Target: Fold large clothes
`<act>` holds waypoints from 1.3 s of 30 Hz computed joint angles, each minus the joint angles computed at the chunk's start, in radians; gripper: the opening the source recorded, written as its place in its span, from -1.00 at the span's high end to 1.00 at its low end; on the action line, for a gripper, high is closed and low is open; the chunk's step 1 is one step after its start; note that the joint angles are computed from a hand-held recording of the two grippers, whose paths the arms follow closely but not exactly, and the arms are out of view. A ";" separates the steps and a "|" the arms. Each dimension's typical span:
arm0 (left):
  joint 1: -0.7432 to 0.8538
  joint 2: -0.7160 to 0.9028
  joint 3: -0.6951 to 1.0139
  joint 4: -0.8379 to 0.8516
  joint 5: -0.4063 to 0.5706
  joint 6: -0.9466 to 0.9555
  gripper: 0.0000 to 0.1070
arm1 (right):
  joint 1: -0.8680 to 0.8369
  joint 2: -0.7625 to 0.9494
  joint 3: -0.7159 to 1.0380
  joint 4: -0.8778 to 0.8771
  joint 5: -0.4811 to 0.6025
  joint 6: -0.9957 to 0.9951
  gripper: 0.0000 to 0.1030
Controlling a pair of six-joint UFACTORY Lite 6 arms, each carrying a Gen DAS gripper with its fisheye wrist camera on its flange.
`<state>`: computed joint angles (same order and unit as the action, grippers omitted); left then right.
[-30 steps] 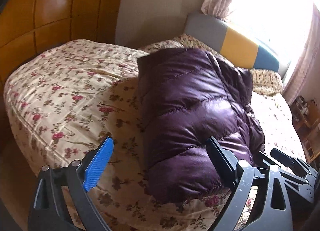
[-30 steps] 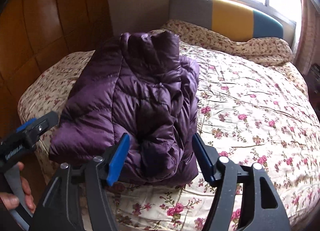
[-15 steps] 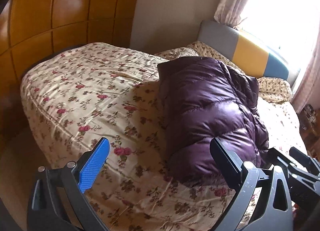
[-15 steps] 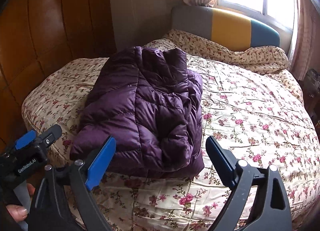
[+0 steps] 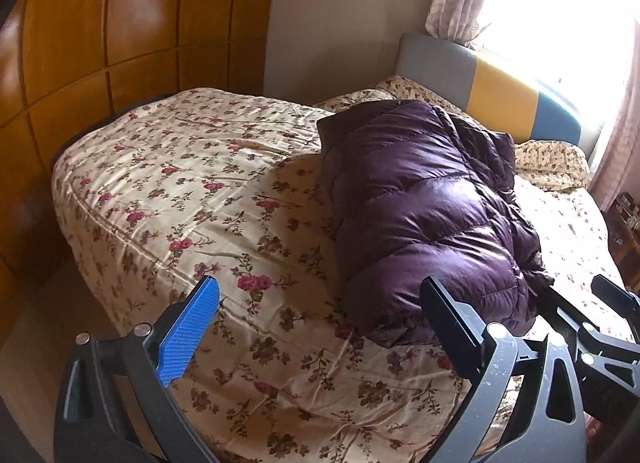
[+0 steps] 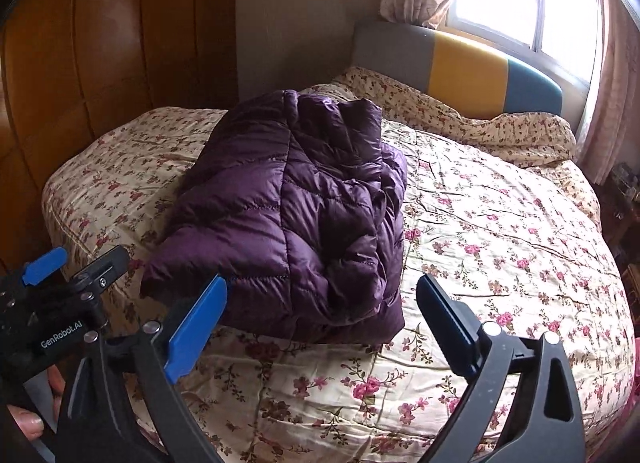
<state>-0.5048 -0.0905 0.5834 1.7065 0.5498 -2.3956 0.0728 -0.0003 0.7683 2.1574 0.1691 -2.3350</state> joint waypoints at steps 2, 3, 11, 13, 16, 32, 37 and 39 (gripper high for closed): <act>0.003 0.000 -0.004 0.005 -0.007 -0.006 -0.86 | 0.009 0.000 -0.007 0.081 -0.004 -0.086 -0.86; 0.000 0.001 -0.005 -0.002 -0.005 -0.004 -0.86 | 0.009 0.001 -0.007 0.070 -0.002 -0.073 -0.86; -0.031 -0.005 -0.012 -0.018 0.020 0.012 -0.86 | 0.016 0.001 -0.012 0.163 -0.006 -0.165 -0.90; -0.049 0.003 -0.003 -0.051 0.043 0.035 -0.86 | 0.015 0.000 -0.014 0.168 -0.005 -0.171 -0.92; -0.069 0.008 0.006 -0.097 0.079 0.067 -0.86 | 0.014 -0.004 -0.017 0.195 -0.005 -0.199 -0.94; -0.094 0.004 0.006 -0.137 0.133 0.111 -0.86 | 0.013 0.011 -0.015 0.269 0.000 -0.282 -0.95; -0.083 -0.001 0.004 -0.150 0.121 0.118 -0.86 | 0.007 0.014 -0.016 0.243 0.005 -0.254 -0.95; -0.086 0.005 0.010 -0.162 0.124 0.126 -0.86 | 0.003 0.014 -0.017 0.219 0.008 -0.231 -0.95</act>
